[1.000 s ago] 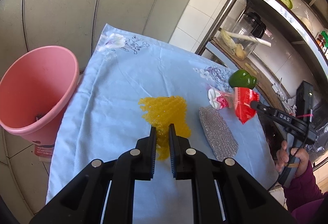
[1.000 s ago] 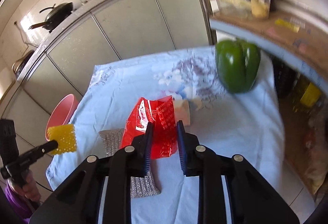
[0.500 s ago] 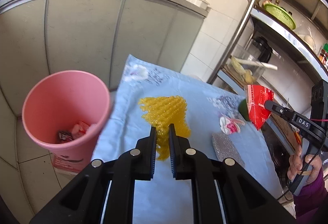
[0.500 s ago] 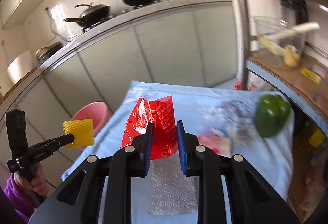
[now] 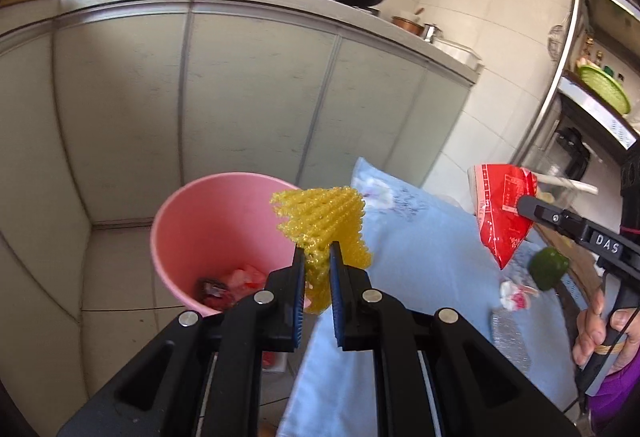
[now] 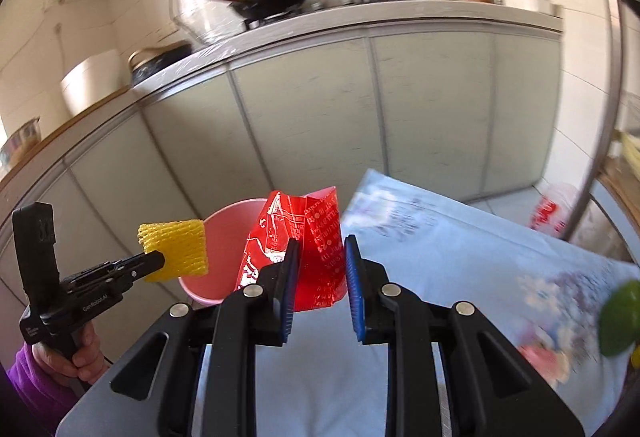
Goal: Collect trash
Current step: 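Carry the yellow net and red mesh bag over the pink bin and open both tools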
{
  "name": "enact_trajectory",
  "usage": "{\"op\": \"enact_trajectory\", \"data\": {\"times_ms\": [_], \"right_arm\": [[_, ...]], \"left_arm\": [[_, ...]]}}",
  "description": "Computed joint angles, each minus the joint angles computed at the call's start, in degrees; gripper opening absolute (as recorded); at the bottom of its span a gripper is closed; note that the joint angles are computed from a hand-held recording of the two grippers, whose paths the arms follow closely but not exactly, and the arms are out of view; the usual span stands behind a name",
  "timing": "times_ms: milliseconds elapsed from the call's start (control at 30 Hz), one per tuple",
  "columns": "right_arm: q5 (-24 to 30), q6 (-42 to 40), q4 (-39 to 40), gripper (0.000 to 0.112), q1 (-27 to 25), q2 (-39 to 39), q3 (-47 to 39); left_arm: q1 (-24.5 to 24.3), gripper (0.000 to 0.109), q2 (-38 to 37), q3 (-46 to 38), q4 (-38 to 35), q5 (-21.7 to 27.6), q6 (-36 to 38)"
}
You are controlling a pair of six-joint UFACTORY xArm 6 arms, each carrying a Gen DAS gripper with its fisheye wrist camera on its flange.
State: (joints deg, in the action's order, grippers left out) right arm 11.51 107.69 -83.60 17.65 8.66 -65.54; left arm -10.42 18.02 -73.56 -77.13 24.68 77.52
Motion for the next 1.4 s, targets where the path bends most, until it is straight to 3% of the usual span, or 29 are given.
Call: {"op": "enact_trajectory", "data": {"times_ms": [233, 367, 567, 667, 800, 1000, 1400], "right_arm": [[-2.32, -21.46, 18.46, 0.023, 1.34, 12.61, -13.14], [-2.76, -36.84, 33.61, 0.023, 2.37, 19.66, -19.95], [-1.61, -59.92, 57.94, 0.023, 4.75, 29.0, -29.33], [-0.66, -67.82, 66.32, 0.023, 5.79, 32.23, -32.74], [0.98, -72.9, 71.7, 0.035, 6.38, 35.16, -36.39], [2.0, -72.8, 70.27, 0.038, 6.32, 35.63, -37.08], [0.36, -73.88, 71.01, 0.047, 6.09, 34.61, -35.35]], "left_arm": [[2.0, 0.011, 4.46, -3.08, 3.62, -3.86, -4.1], [2.04, 0.011, 6.29, -4.2, 5.64, -6.54, -5.68], [2.58, 0.011, 9.16, -6.38, 11.69, -6.88, -11.5], [2.6, 0.011, 10.16, -6.9, 13.19, -6.93, -12.84], [2.51, 0.014, 11.54, -7.81, 16.57, -7.31, -16.27], [2.59, 0.021, 13.21, -9.02, 20.84, -8.26, -21.58], [2.92, 0.025, 11.3, -7.61, 17.64, -7.38, -19.25]]}}
